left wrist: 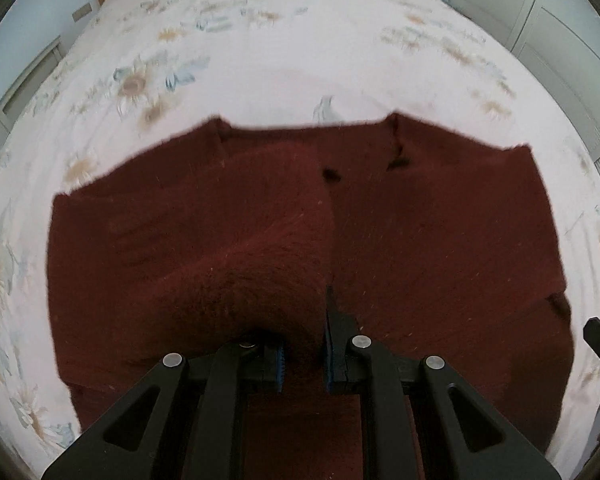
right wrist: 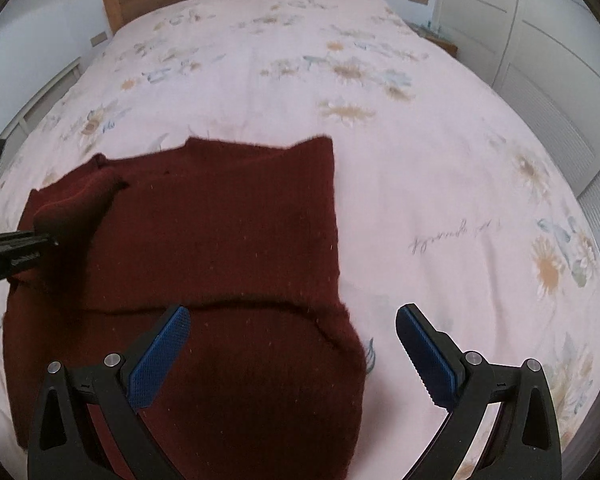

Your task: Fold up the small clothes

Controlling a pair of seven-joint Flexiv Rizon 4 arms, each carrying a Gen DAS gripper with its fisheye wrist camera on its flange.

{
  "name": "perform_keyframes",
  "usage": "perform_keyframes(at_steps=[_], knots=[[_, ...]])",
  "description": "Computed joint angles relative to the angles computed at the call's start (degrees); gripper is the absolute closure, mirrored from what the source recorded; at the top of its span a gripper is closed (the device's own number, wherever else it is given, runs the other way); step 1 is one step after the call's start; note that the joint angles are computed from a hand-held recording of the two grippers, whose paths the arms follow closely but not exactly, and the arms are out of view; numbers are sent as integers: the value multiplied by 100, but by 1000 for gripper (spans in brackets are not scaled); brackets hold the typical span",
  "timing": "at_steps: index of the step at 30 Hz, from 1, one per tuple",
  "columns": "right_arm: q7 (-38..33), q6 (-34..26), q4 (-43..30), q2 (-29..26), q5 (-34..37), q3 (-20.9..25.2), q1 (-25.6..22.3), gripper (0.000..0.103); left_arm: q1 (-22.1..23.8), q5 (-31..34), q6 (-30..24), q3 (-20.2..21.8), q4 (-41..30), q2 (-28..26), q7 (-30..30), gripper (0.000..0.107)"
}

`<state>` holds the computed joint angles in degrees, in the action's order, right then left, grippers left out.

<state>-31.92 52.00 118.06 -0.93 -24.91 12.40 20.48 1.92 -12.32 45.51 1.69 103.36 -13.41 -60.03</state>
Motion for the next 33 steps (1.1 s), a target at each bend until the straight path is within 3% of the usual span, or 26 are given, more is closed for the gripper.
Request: perform_keyframes(at_steps=[4,5,13,17,25,33], knots=[[39,4,42,13,63,17,12,0,54,-74,-188,8,32,-7,45,90],[43,16,52,17,83,19,13,0,51,-41,-218,10,13,-15,53,86],[25,24,98,65,137,33,15,0,82,87,-739,51,-185,-20,-30,41],[38,101,143,76,143,32,1,0,115,156,-922,75,-178,75,119,7],[27,68,207,97,241,55,14,0,388,-378,-805,167,236,415,1025,5],[25,96,194,74,323,52,19,0,671,-562,-924,403,410,777,1255,5]])
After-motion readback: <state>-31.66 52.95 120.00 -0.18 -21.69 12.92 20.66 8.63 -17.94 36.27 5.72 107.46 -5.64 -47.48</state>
